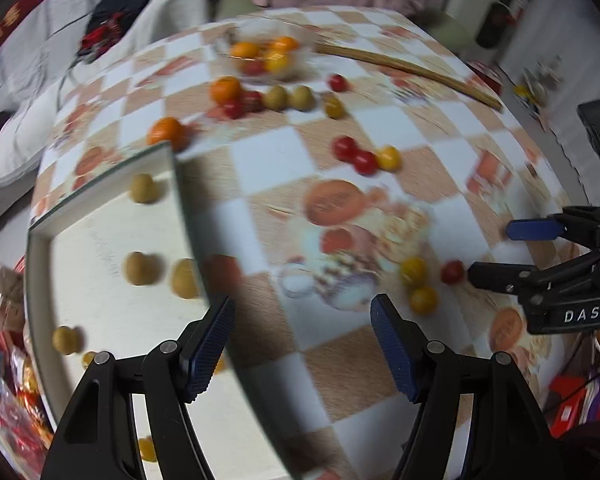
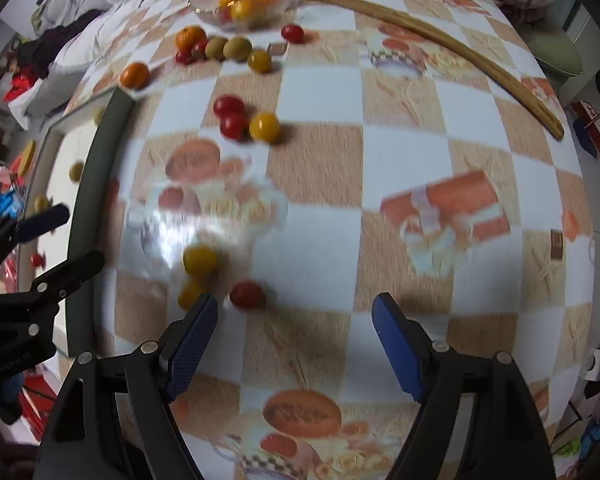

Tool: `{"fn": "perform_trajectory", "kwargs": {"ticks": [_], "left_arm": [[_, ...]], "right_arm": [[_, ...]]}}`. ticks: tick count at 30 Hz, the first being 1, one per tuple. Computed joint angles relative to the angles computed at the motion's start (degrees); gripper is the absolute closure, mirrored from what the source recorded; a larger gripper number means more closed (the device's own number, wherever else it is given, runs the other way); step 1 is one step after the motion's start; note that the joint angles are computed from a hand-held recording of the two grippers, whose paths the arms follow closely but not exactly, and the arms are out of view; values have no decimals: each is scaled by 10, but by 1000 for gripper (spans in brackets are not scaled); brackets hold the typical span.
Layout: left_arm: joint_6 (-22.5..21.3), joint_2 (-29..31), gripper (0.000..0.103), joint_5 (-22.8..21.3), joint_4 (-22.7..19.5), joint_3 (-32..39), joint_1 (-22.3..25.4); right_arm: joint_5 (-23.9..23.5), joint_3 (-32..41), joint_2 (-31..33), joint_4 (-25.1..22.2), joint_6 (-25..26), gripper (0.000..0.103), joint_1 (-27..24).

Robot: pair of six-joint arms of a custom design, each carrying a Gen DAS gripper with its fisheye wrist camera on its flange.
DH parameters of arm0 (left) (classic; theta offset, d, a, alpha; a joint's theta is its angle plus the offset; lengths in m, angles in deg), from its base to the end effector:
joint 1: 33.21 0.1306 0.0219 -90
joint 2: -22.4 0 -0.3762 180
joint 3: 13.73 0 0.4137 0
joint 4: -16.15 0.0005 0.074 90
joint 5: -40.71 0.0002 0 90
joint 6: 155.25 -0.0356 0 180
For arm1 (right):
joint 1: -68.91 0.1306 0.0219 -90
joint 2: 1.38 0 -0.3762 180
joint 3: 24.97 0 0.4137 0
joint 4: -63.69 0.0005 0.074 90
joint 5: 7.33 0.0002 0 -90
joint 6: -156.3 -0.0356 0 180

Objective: Organize fruits
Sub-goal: 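Move both open tools back over the tomatoes on the table, then grasp a red cherry tomato with the right tool while the left tool grasps a yellow tomato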

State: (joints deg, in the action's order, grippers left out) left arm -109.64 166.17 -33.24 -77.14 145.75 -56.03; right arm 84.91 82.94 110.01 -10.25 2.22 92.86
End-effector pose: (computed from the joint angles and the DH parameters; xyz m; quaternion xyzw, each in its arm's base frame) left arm 0.6842 -0.2991 0.3592 0.5574 0.8115 -0.1163 0.1312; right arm 0.5452 0.2401 0.3488 0.3430 0.9327 0.0621 0.0923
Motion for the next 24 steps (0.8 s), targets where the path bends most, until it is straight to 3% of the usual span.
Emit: {"fn": "perform_trajectory", "kwargs": {"ticks": [6, 15, 17, 20, 24], "left_arm": [[-15, -37, 31, -15, 14, -71, -5], [-8, -32, 31, -25, 6, -66, -5], [-8, -33, 31, -24, 4, -70, -7], [-7, -33, 31, -22, 1, -73, -10], [-9, -37, 31, -18, -1, -84, -15]], "right_arm": [[1, -11, 2, 22, 24, 41, 11], [22, 17, 30, 23, 80, 52, 13], [28, 22, 34, 19, 88, 58, 13], [37, 29, 38, 11, 102, 78, 14], [31, 14, 27, 20, 86, 79, 7]]}}
